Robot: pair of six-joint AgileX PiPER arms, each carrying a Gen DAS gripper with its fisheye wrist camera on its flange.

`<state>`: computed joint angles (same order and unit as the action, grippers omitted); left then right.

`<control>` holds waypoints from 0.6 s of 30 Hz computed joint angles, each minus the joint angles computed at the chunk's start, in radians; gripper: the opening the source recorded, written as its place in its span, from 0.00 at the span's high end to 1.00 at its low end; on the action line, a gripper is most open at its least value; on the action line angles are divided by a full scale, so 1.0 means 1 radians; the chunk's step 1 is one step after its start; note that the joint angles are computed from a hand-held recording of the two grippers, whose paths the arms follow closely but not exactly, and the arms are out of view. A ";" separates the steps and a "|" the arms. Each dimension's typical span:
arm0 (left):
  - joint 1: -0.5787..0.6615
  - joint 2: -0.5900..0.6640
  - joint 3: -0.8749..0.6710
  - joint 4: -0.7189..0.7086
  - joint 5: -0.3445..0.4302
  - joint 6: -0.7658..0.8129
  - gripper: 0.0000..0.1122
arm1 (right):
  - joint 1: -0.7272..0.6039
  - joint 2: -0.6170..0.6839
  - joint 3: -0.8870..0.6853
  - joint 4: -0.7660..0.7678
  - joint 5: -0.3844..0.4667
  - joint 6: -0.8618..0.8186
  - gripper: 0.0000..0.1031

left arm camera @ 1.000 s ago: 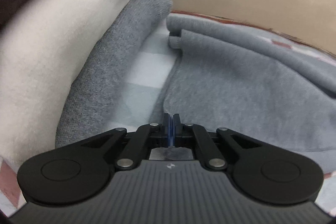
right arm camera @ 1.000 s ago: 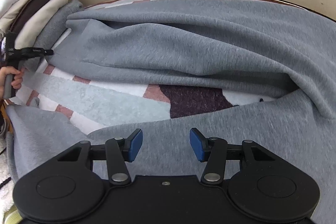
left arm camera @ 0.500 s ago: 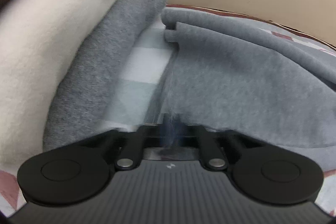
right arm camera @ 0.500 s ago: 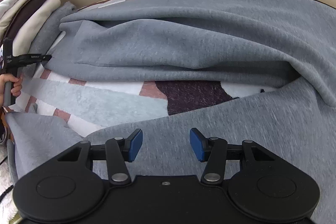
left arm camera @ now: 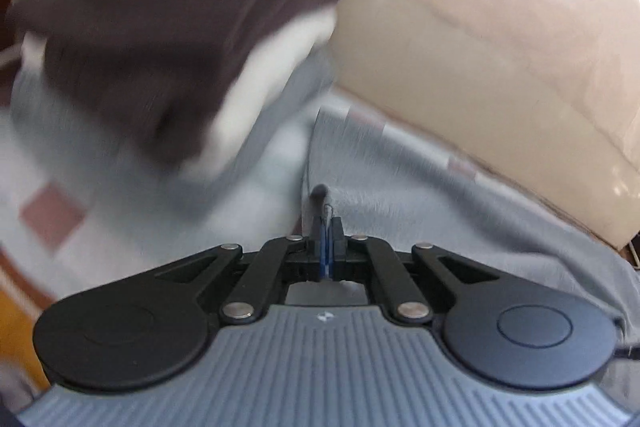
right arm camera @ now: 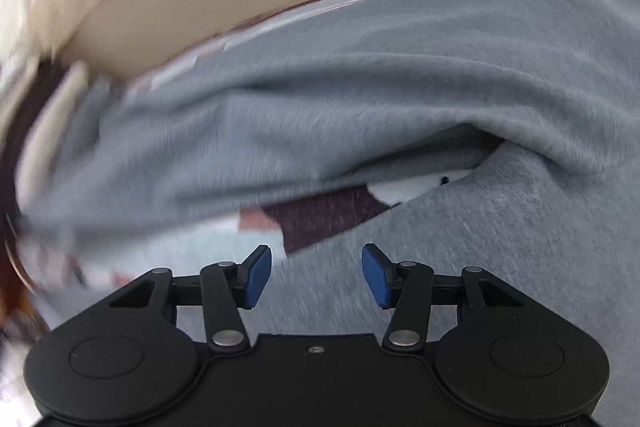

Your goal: Fold clothes

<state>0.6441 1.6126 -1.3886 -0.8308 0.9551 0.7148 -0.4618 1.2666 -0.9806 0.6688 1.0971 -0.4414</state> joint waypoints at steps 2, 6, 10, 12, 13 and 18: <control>0.032 0.029 -0.019 -0.020 0.037 -0.036 0.99 | -0.064 0.057 -0.019 0.084 0.026 0.012 0.44; 0.021 0.038 -0.027 -0.028 -0.007 -0.057 0.99 | -0.116 0.144 -0.026 0.186 -0.047 0.097 0.44; -0.019 0.023 -0.018 0.007 -0.068 -0.055 0.99 | -0.060 0.265 -0.097 0.149 -0.118 0.202 0.44; -0.015 0.015 -0.008 -0.003 -0.077 -0.047 0.99 | -0.041 0.301 -0.121 0.154 -0.145 0.215 0.68; -0.005 0.014 -0.005 -0.013 -0.072 -0.052 0.99 | -0.045 0.308 -0.117 0.197 -0.156 0.180 0.96; 0.018 0.013 -0.023 0.124 -0.042 -0.162 1.00 | -0.228 0.182 -0.061 0.430 0.026 -0.121 0.96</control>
